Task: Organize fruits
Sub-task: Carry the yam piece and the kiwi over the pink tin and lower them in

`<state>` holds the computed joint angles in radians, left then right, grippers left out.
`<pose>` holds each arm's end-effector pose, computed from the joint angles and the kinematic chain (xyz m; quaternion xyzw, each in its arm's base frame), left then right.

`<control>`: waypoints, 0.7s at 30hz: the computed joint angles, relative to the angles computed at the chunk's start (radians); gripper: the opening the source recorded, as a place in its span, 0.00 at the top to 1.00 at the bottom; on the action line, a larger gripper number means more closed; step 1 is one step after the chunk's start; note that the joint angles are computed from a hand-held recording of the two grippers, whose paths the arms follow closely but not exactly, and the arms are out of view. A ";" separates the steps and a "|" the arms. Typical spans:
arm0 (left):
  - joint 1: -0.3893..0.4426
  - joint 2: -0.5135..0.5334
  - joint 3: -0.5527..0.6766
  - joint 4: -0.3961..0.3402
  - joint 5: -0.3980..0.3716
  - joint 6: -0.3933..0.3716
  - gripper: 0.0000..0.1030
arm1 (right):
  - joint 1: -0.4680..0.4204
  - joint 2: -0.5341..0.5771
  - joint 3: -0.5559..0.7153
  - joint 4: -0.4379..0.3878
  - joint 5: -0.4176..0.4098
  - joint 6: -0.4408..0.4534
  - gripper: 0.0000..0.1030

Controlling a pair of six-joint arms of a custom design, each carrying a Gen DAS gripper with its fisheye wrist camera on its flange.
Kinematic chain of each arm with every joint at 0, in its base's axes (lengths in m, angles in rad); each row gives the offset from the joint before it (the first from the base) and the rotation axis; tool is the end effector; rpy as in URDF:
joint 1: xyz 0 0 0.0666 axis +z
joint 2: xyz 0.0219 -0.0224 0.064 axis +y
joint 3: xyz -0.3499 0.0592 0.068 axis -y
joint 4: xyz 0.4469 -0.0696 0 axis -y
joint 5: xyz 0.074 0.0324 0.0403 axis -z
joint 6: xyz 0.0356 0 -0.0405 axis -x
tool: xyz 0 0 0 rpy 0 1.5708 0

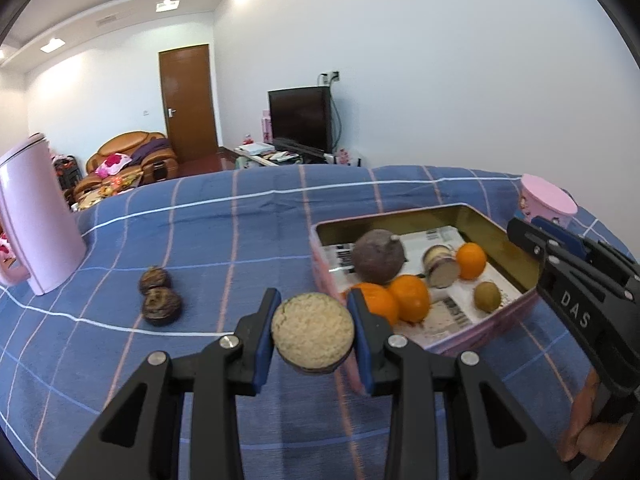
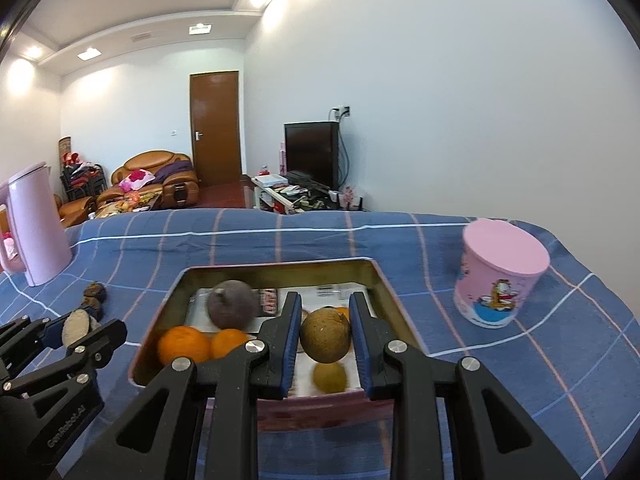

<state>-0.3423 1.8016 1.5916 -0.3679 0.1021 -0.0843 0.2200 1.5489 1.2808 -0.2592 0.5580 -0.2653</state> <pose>0.6550 -0.2377 0.3026 0.2096 0.8531 -0.1057 0.4660 0.5928 0.1128 0.3109 0.1561 0.8301 -0.1166 0.5225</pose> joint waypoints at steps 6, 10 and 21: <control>-0.029 0.014 0.018 -0.003 0.011 -0.016 0.65 | -0.029 -0.009 -0.005 -0.023 0.016 -0.029 0.74; -0.050 0.027 0.036 0.000 0.010 -0.019 0.65 | -0.043 -0.016 -0.013 -0.028 0.025 -0.039 0.74; -0.075 0.109 0.156 -0.067 0.030 0.013 0.65 | -0.059 0.007 0.019 -0.049 0.041 -0.048 0.74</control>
<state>-0.4176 1.9111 1.7473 -0.4346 0.1318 -0.0713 0.1606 1.5561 1.3002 -0.3086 0.5994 -0.3138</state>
